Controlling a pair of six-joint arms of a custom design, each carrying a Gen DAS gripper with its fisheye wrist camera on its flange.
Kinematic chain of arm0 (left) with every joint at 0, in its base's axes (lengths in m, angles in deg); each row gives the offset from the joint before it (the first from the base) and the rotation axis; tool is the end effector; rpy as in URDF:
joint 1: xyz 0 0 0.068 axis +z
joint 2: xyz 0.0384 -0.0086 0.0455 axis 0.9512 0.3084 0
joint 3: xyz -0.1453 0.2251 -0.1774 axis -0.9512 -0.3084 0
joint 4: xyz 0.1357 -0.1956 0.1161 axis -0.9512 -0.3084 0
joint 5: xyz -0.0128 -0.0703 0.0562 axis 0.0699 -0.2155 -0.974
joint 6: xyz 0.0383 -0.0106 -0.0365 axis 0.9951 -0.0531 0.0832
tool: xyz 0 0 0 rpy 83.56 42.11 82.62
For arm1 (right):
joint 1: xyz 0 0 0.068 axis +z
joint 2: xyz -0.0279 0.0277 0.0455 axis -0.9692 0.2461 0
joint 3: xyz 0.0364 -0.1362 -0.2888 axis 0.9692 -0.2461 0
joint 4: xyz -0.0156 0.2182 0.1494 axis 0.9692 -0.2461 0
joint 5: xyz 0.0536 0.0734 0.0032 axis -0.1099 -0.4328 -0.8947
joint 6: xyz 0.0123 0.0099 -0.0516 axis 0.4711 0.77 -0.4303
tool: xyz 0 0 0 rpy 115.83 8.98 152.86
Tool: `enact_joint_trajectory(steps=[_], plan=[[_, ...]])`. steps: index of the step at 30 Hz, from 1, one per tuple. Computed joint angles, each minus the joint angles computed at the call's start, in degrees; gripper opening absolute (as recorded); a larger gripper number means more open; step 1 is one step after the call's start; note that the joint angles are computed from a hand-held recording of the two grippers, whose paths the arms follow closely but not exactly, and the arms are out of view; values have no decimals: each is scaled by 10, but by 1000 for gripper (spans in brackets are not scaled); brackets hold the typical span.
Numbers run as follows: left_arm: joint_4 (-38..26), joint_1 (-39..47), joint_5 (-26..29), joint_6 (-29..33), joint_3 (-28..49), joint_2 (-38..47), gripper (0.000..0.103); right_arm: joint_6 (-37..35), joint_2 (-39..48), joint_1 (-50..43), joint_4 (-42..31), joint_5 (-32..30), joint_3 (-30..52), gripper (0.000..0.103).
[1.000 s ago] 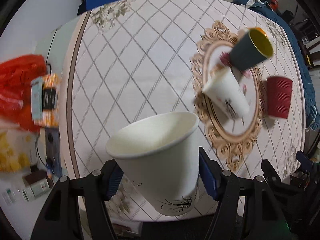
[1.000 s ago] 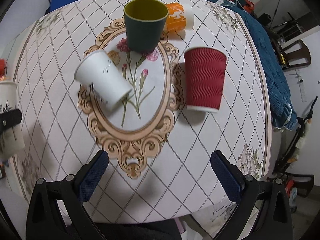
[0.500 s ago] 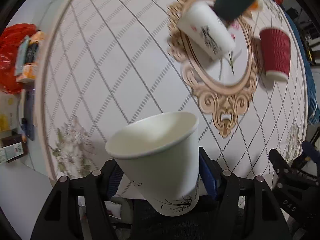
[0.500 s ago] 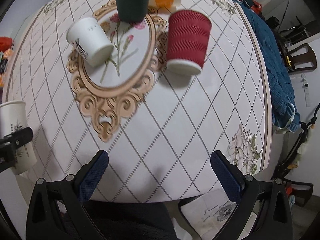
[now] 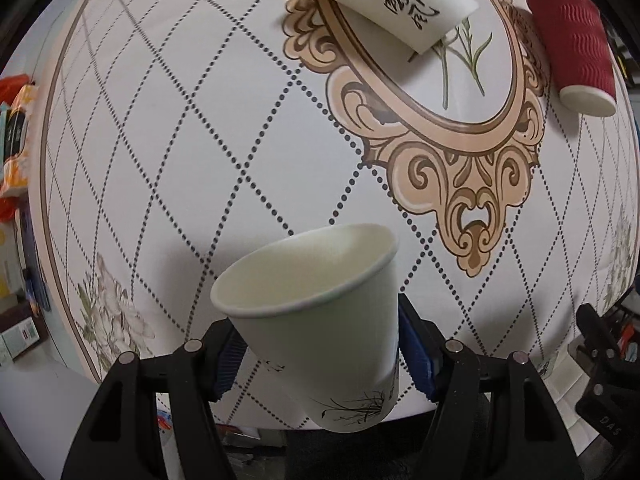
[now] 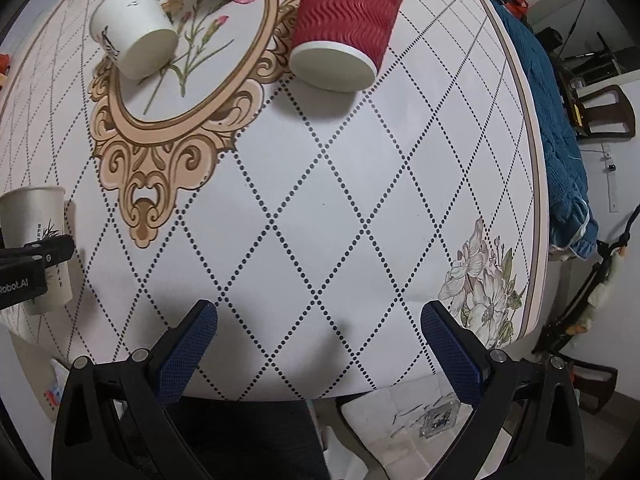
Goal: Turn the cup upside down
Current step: 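Lift the white paper cup with the left gripper, rim up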
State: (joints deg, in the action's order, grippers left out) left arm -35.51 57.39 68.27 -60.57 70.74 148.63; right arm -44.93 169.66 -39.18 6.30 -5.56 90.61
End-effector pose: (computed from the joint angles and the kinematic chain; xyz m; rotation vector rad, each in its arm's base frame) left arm 0.2810 -0.0733 0.0934 -0.3615 -2.9414 -0.0408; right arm 0.2106 0.1486 0.1365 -0.1443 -3.1025 0.3686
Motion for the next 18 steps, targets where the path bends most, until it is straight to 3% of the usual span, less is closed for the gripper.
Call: enact_joint_trajectory(steps=[13, 16, 18], plan=[[13, 13, 21, -12, 19, 58, 69, 17, 7, -2, -7, -2, 12, 103], [26, 19, 16, -6, 15, 64, 90, 20, 8, -5, -7, -3, 14, 103], [26, 22, 7, -4, 19, 64, 91, 21, 9, -7, -6, -4, 15, 103]])
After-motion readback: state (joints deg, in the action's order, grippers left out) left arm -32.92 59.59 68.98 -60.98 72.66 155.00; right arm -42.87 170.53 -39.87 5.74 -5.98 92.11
